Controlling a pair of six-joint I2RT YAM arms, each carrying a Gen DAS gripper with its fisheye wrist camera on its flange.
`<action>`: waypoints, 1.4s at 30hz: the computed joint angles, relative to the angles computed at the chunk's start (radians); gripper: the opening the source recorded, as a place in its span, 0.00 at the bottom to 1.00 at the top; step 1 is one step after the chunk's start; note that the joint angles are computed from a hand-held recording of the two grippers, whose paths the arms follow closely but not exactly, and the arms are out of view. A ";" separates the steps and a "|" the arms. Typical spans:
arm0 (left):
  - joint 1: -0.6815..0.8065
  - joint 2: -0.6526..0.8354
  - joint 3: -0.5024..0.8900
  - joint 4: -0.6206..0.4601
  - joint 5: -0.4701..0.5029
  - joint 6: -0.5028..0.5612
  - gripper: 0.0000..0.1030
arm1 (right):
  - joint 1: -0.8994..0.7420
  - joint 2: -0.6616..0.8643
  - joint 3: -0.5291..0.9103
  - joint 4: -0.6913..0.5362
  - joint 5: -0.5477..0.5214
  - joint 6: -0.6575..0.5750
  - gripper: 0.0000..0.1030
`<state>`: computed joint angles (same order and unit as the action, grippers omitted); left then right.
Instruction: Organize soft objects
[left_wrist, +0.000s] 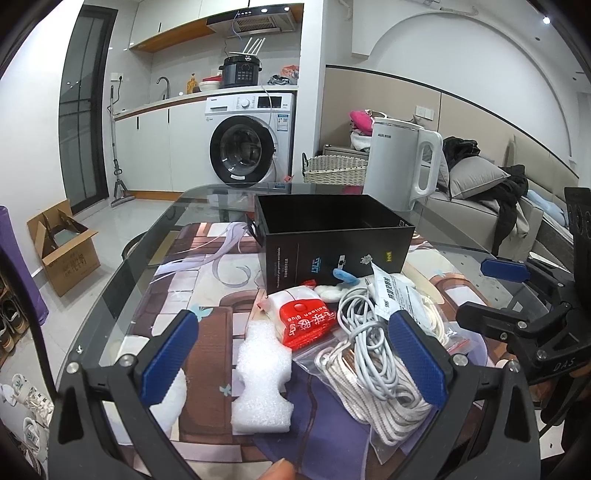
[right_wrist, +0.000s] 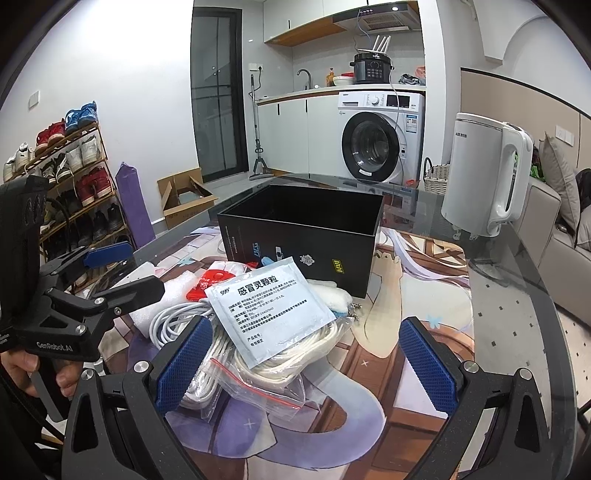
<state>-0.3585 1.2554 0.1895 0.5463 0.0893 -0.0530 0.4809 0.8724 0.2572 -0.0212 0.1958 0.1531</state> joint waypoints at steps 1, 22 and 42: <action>0.002 0.006 -0.001 0.007 0.002 0.001 1.00 | -0.002 -0.001 -0.001 0.000 -0.002 0.000 1.00; 0.039 0.020 0.013 -0.032 0.065 0.050 0.99 | -0.011 -0.008 -0.006 0.000 -0.007 -0.002 1.00; 0.037 0.021 0.013 -0.032 0.042 0.081 0.99 | -0.022 -0.013 -0.006 -0.006 -0.016 -0.005 1.00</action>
<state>-0.3218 1.2768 0.2021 0.5140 0.1313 0.0284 0.4586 0.8594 0.2516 -0.0273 0.1802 0.1485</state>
